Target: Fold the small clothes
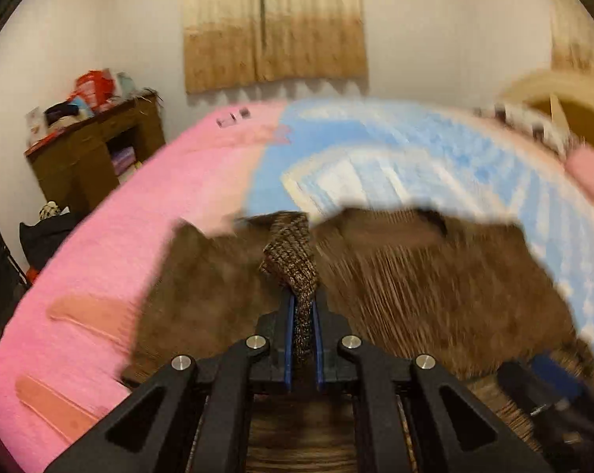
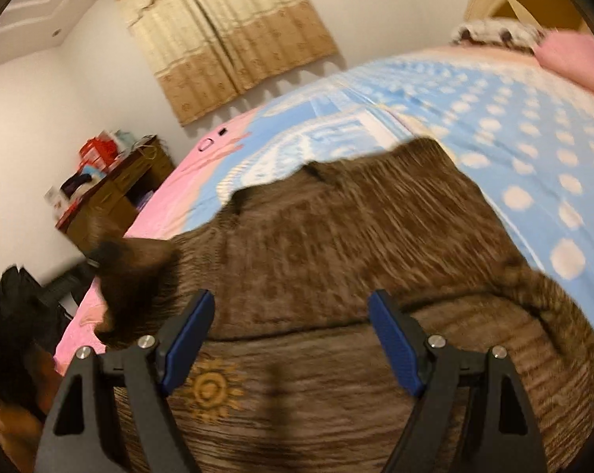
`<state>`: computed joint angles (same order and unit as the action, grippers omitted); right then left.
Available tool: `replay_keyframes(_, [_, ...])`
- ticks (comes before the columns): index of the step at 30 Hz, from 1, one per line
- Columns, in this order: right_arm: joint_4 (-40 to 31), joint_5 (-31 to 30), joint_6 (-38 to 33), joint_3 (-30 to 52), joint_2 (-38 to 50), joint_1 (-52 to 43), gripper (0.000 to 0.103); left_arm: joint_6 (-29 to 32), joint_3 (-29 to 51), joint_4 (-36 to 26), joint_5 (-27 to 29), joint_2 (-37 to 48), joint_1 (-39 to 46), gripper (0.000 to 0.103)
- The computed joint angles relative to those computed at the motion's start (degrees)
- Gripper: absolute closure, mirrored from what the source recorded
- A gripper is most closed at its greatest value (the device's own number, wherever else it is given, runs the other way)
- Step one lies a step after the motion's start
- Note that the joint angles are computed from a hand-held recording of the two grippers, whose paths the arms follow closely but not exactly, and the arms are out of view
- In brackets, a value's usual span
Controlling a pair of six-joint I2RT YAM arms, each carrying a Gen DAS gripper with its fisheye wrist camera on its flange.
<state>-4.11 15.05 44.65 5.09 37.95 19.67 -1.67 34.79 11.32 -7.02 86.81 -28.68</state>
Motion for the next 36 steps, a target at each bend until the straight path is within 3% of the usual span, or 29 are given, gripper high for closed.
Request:
replay_keyframes(5, [-1.1,-4.89,-0.03,-1.09,-2.91,-4.23,0.02,0.48,-0.78,-7.03,7.93,-1.19,1.21,0.091])
replay_keyframes(9, [-0.61,-5.71,-0.24,-0.94,-1.95,-4.16,0.02,4.08,-6.95,-14.63,18.88,-16.68,10.58,0.09])
replay_keyframes(10, [-0.9,-6.41,-0.4,-0.9,-2.2,-4.69,0.02,3.68,-8.85,-14.19,18.7,-19.01,10.95,0.089])
replay_keyframes(11, [-1.15,-7.26,-0.33,-0.98,-2.45,-5.36,0.02,4.88,-10.33,-16.07,20.31,-22.67,13.53,0.08])
replay_keyframes(12, [-1.45,-8.88,-0.32,-0.6,-2.51,-6.71,0.02,6.12,-12.08,-17.6,21.8,-26.34,16.42,0.06])
replay_keyframes(14, [0.08,-12.93,-0.45,0.03,-1.47,-9.52,0.018,7.35,-15.92,-17.38,21.59,-31.56,20.42,0.033])
replay_keyframes(16, [4.5,-18.3,-0.77,1.69,3.42,-12.15,0.017,8.22,-19.93,-14.18,21.84,-33.59,24.5,0.032])
replay_keyframes(18, [9.21,-21.76,-2.62,5.55,12.58,-12.4,0.011,8.36,-20.14,-12.36,22.72,-29.13,27.1,0.032])
replay_keyframes(22, [12.48,-16.21,-7.12,14.79,28.87,-7.89,0.011,5.66,-20.22,-6.22,22.6,-19.31,28.81,0.032])
replay_keyframes(24, [12.25,-14.46,-8.95,20.43,37.96,-6.86,0.012,5.26,-21.24,-4.2,22.32,-19.49,28.29,0.032])
replay_keyframes(27, [12.18,-14.17,-8.85,24.37,46.05,-5.38,0.025,5.26,-22.0,-2.36,21.26,-18.77,27.33,0.03])
replay_keyframes(29, [11.5,-7.42,-10.67,25.22,46.8,-1.18,0.05,5.12,-22.37,-1.75,20.26,-18.97,26.11,0.027])
replay_keyframes(30, [10.02,-6.97,-11.53,26.55,48.14,-0.15,0.077,5.12,-22.38,-1.59,19.65,-18.77,25.33,0.024])
replay_keyframes(33, [9.63,-5.23,-12.71,26.44,47.17,0.59,0.094,4.73,-22.3,-0.99,17.46,-18.25,23.23,0.023])
replay_keyframes(36, [8.65,-0.04,-16.34,24.66,39.67,2.12,0.094,5.56,-22.47,-1.08,19.08,-18.3,24.82,0.022])
